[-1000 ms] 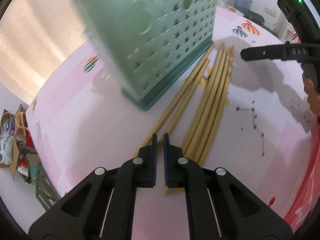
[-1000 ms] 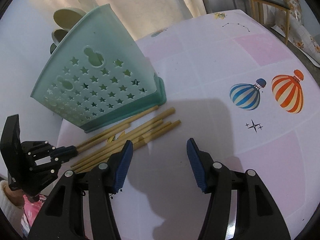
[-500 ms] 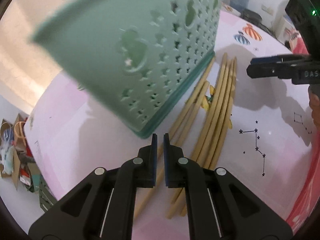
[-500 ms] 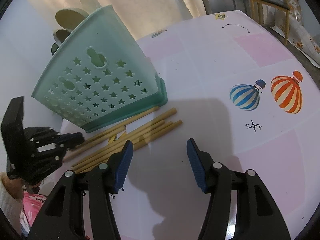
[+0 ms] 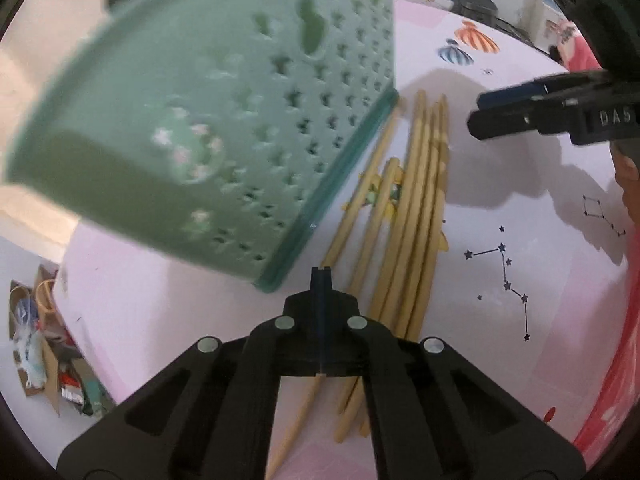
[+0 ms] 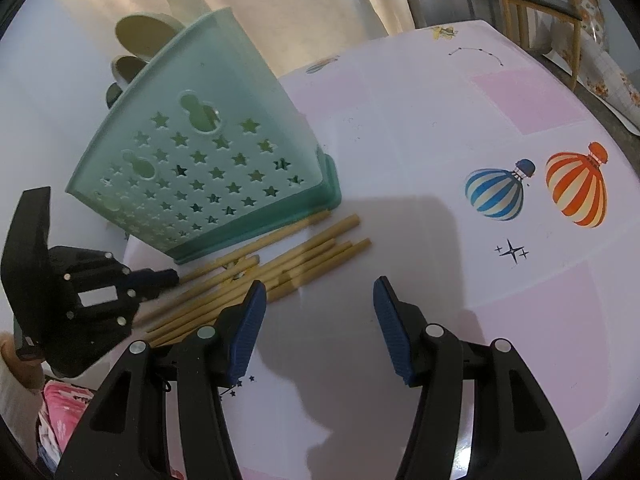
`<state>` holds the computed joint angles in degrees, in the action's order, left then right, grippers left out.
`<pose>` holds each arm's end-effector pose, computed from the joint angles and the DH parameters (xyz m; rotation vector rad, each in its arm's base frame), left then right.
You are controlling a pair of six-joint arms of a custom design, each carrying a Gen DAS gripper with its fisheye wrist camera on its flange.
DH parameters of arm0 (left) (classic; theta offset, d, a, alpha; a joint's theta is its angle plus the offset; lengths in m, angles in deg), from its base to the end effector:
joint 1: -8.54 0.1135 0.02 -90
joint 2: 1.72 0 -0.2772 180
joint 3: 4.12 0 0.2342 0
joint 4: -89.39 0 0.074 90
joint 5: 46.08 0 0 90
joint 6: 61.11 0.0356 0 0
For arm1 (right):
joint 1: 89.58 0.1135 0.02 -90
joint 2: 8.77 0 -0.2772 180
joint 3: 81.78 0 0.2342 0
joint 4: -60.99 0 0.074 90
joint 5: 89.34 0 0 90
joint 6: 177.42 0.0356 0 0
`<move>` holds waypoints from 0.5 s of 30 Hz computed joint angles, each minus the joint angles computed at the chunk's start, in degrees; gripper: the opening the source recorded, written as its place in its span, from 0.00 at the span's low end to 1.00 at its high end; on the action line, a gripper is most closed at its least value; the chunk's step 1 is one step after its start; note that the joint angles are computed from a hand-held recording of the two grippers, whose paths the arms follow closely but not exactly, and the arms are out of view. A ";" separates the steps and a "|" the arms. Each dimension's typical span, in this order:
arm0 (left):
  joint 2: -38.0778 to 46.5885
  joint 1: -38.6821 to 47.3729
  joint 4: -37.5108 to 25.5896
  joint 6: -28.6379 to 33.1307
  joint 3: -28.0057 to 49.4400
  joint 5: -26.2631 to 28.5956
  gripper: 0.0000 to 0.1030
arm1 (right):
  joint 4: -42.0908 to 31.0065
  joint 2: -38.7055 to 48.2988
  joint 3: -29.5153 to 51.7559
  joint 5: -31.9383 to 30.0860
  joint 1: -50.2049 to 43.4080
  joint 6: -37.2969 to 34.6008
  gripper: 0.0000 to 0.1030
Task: Organize utensils
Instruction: 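Lift the wooden chopstick out of the bundle with the left gripper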
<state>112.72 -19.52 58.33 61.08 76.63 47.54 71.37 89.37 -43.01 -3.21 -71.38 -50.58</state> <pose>0.3310 -0.1790 0.1369 1.3708 2.3243 -0.0634 0.2372 0.0805 0.1037 0.3722 2.4622 0.5049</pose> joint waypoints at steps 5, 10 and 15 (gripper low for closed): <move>-3.29 3.40 -0.19 1.76 -2.70 -0.96 0.00 | -1.67 -2.23 0.67 1.15 1.67 -0.51 0.54; -5.51 10.99 -2.74 -6.09 -3.29 2.87 0.00 | -2.50 -3.30 1.11 2.20 3.20 -0.46 0.54; 0.68 22.61 -13.19 -31.03 2.34 29.55 0.10 | -1.90 -2.68 0.87 1.30 2.37 -0.45 0.54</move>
<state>113.40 3.08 45.13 30.05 78.97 77.10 69.47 86.69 -42.14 -1.91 -69.01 -51.04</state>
